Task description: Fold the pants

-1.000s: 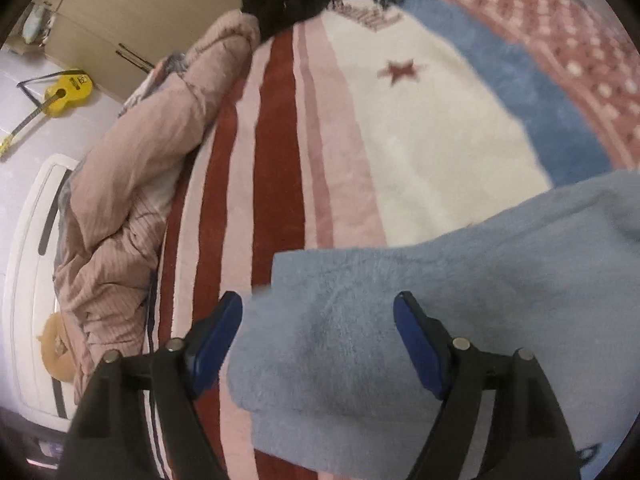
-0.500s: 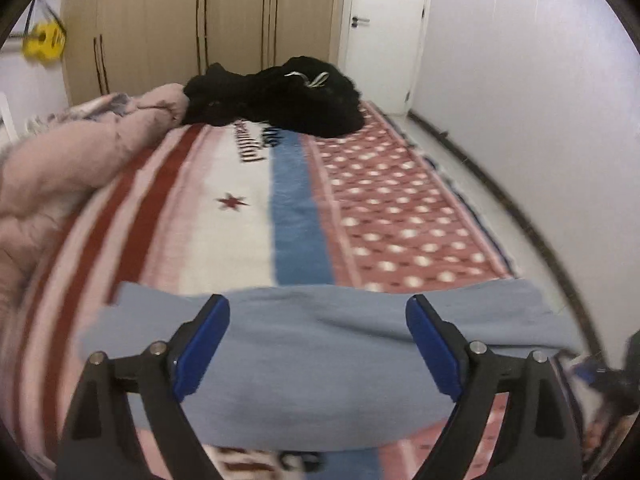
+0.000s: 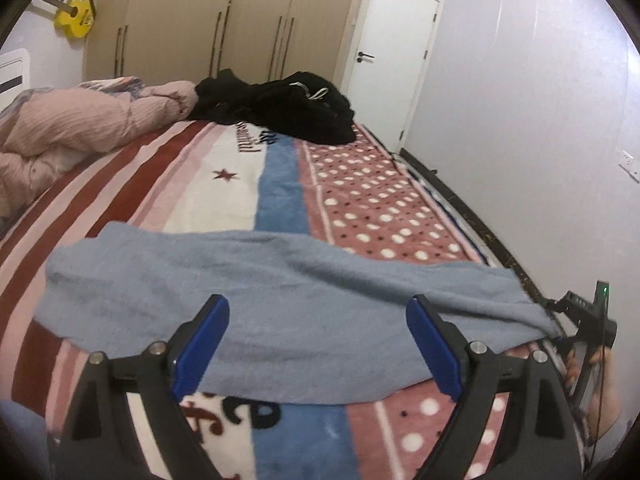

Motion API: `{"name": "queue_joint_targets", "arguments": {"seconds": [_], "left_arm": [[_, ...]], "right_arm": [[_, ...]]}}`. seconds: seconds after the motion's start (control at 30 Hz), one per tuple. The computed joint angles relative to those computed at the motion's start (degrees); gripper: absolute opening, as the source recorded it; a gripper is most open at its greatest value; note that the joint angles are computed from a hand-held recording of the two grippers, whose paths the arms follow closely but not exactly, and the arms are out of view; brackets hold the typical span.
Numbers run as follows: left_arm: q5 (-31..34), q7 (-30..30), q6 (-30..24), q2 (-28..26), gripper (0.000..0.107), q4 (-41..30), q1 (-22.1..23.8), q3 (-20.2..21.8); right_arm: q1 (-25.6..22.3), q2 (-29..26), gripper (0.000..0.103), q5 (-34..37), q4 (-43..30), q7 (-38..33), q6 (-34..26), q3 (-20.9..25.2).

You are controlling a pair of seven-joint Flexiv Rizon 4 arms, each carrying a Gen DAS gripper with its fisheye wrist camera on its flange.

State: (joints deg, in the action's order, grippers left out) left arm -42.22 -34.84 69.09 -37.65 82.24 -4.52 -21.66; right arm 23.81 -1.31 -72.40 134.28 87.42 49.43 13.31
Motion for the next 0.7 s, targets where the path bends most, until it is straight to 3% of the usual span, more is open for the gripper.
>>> {"name": "queue_joint_targets", "arguments": {"seconds": [0.07, 0.13, 0.17, 0.27, 0.33, 0.47, 0.57, 0.7], "left_arm": [[0.7, -0.6, 0.5, -0.6, 0.088, -0.3, -0.3, 0.8], [1.4, -0.8, 1.2, -1.1, 0.088, -0.3, -0.2, 1.0], [1.8, -1.1, 1.5, -1.4, 0.088, -0.4, -0.2, 1.3], [2.8, -1.2, 3.3, -1.8, 0.088, 0.0, 0.0, 1.1], [4.2, -2.2, 3.9, -2.2, 0.088, -0.3, -0.3, 1.8], [5.4, -3.7, 4.5, -2.4, 0.088, -0.5, 0.6, 1.5], [5.7, -3.5, 6.8, -2.0, 0.088, 0.0, 1.5, 0.7], [6.3, -3.8, 7.8, -1.7, 0.089, -0.1, 2.6, 0.0]], "right_arm": [[1.2, -0.5, 0.051, 6.1, -1.9, -4.9, -5.0, 1.1], [4.1, -1.6, 0.031, 12.3, -6.2, -12.3, -15.1, 2.6], [5.3, -2.5, 0.027, 13.5, -8.8, -16.1, -19.4, 2.7], [8.8, -4.8, 0.014, 10.9, -15.3, -22.4, -30.2, 2.3], [10.2, -6.0, 0.01, 5.7, -18.5, -26.2, -32.6, 1.3], [10.5, -11.8, 0.01, -3.8, -27.7, -39.0, -25.9, -2.2], [10.3, -18.5, 0.01, -8.1, -36.0, -46.9, -14.6, -5.5], [11.1, -29.8, 0.009, -6.5, -49.9, -59.2, -1.0, -9.1]]}}
